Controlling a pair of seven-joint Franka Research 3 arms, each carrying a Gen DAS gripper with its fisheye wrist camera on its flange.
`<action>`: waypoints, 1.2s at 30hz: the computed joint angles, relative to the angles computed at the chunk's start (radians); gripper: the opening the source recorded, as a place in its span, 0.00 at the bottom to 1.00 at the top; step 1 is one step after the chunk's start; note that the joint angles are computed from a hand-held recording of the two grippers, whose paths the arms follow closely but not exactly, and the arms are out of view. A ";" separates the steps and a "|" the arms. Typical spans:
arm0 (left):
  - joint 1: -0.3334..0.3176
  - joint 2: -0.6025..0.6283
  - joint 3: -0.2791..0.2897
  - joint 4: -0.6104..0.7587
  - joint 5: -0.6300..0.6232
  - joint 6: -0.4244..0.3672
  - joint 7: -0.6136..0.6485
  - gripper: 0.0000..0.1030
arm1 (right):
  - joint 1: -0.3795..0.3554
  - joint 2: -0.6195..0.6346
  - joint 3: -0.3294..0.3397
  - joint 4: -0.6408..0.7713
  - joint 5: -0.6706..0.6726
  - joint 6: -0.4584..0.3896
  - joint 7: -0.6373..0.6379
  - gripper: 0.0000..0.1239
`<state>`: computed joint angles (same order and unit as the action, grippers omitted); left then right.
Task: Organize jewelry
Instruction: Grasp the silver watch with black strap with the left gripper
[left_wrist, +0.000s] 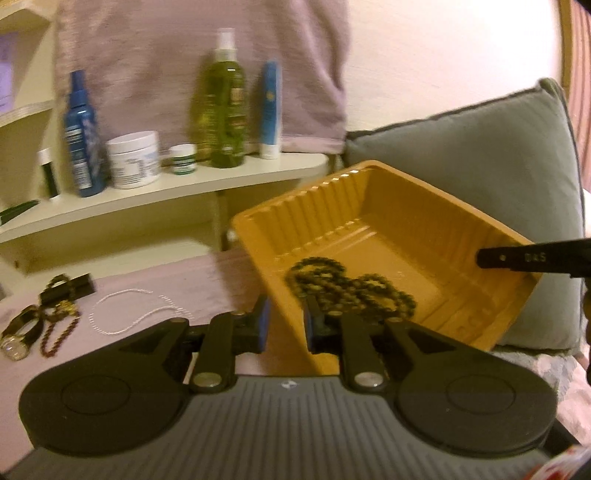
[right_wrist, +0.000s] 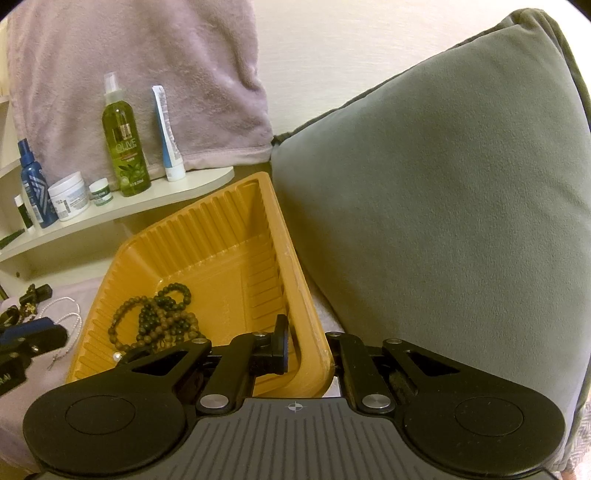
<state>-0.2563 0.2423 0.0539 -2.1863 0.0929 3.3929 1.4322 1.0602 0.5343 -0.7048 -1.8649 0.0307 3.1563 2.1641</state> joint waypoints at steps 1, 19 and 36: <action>-0.023 -0.004 0.026 -0.007 -0.018 0.002 0.008 0.16 | 0.000 0.000 0.000 0.000 0.000 0.000 0.000 0.06; -0.405 -0.026 0.443 -0.071 -0.667 0.024 0.461 0.20 | 0.006 0.001 -0.008 0.004 -0.014 -0.009 0.002 0.06; -0.635 0.222 0.798 0.042 -0.977 -0.051 0.587 0.57 | -0.007 0.012 -0.004 0.024 -0.072 -0.033 0.033 0.07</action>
